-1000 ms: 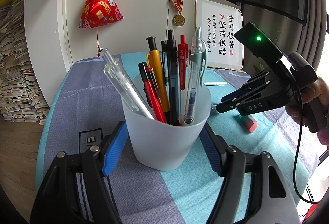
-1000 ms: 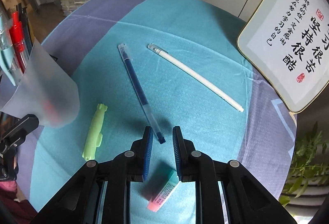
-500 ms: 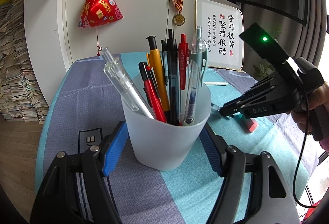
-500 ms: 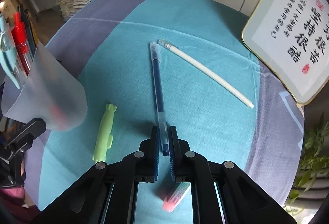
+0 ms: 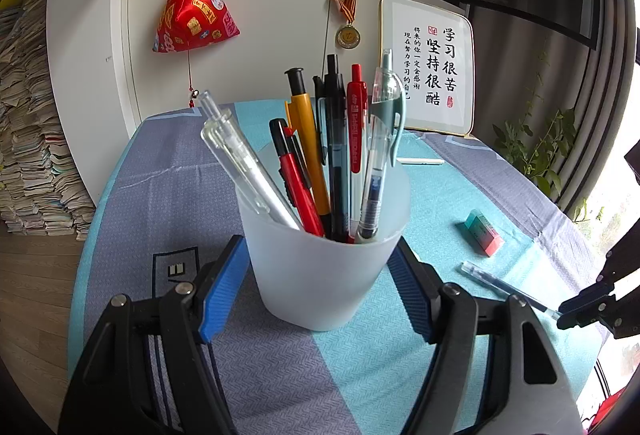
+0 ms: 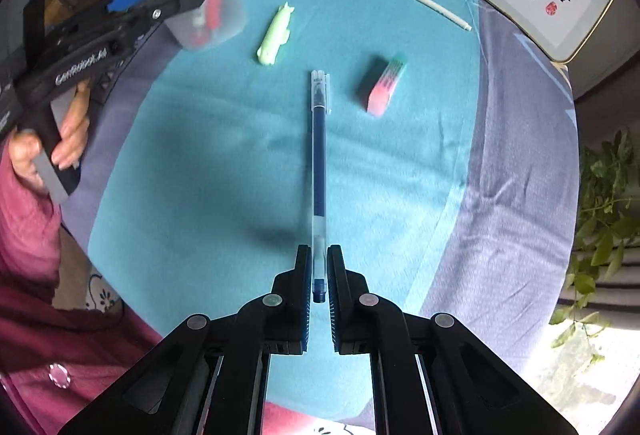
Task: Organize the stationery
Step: 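Grasp the blue gel refill pen with the right gripper, then lift the blue gel pen and lower it into the cup with the right gripper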
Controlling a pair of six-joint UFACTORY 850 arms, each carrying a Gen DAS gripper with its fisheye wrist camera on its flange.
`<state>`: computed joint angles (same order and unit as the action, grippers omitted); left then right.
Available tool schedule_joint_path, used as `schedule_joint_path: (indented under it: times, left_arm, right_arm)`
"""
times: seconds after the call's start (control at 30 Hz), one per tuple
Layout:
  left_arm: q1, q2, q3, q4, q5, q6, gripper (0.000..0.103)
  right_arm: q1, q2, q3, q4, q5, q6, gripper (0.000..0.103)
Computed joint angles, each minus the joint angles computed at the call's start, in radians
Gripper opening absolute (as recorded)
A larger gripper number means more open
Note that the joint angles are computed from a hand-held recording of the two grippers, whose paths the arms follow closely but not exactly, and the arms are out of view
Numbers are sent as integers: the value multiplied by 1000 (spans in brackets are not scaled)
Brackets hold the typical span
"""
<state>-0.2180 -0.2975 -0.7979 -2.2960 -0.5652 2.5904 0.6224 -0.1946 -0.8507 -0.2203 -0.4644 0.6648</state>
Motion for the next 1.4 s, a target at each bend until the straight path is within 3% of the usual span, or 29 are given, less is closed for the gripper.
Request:
schedule_joint_path:
  times: [0.17,0.37,0.57,0.97,1.1,1.17,1.4]
  left_arm:
    - [0,0,0,-2,0,3,71]
    - [-1,-1,0,-3,0,3,71]
    - [0,-2,-3,4,2,-4,71]
    - [0,0,-3,-1,1,1,71]
    - [0,0,-4,1,2,0,71]
    - [-1,0,-3,1,2,-1,71]
    - [0,3,-3,7,4,-7,71]
  right_arm:
    - [15,17,17,1,-30,-36,9]
    - [19,9,-25,-243,24,169,11]
    - [2,-106,-147,-286,7,171,29]
    - [-54,-202,-229,-126,23,11,28]
    - [-77,-207,-236,-54,43,-56,13]
    - [-77,-205,-233,5,52,-113,13]
    - [-17,-86,-167,-262,77,216,13]
